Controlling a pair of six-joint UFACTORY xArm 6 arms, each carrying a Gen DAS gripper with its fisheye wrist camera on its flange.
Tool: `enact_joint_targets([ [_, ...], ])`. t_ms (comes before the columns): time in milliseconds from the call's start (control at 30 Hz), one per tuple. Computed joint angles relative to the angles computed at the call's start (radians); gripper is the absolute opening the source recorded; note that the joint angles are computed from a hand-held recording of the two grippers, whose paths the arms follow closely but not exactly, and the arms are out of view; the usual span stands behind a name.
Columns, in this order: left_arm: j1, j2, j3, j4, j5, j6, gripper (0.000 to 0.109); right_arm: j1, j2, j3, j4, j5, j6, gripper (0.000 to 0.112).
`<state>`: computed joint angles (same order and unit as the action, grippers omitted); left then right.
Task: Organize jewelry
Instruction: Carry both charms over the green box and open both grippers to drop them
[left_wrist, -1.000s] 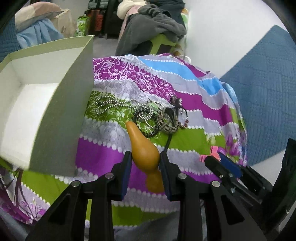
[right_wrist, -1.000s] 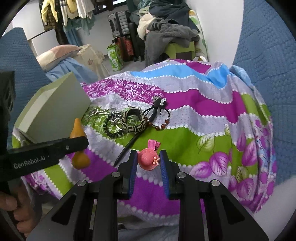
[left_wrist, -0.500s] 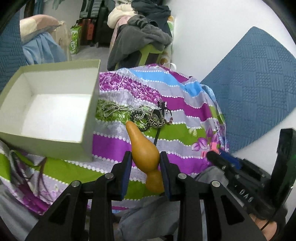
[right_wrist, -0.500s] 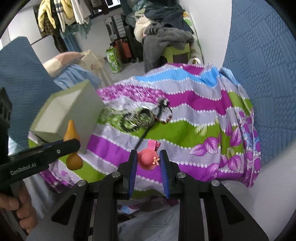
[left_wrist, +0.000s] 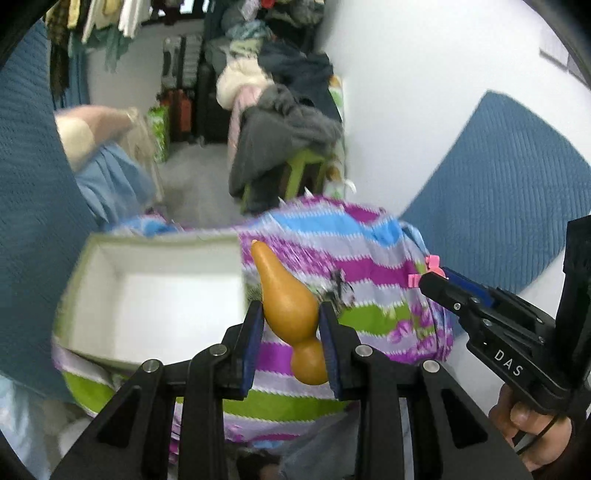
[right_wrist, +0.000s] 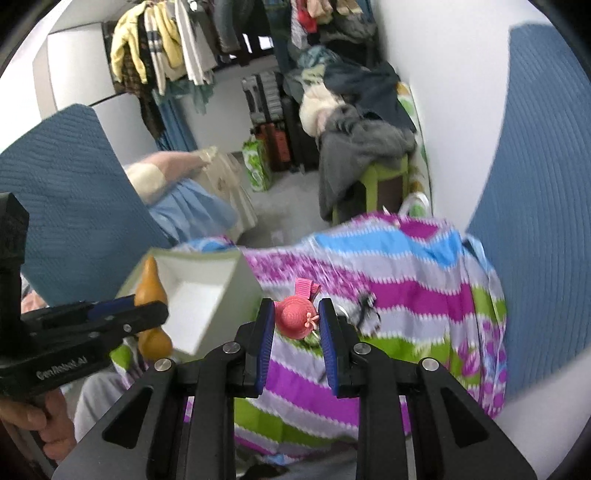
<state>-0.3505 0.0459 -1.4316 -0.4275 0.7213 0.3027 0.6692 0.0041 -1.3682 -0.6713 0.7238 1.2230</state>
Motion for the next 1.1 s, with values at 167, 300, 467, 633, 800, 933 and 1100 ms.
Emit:
enact_joint_targets([
  [167,0.055,0.015,-0.074,-0.002,0.015,0.023,0.030,0.009,0.080,-0.142,-0.009,0.022,-0.043,0.022],
  [300,0.108,0.029,-0.126,-0.007,0.035,0.063,0.030,0.021,0.171,-0.283,-0.004,0.034,-0.082,0.022],
  [467,0.154,0.056,-0.154,-0.016,0.045,0.105,0.030,0.039,0.301,-0.454,0.020,0.054,-0.133,0.022],
  [633,0.195,0.106,-0.161,-0.014,0.054,0.127,0.030,0.050,0.465,-0.641,0.117,0.096,-0.231,0.022],
  [800,0.233,0.181,-0.184,-0.013,0.067,0.143,0.030,0.056,0.576,-0.750,0.201,0.128,-0.298,0.022],
  [933,0.255,0.250,-0.214,-0.010,0.081,0.149,0.030,0.053,0.665,-0.828,0.267,0.153,-0.344,0.022],
  [1100,0.276,0.331,-0.248,0.005,0.109,0.151,0.030,0.050,0.761,-0.925,0.333,0.203,-0.399,0.022],
])
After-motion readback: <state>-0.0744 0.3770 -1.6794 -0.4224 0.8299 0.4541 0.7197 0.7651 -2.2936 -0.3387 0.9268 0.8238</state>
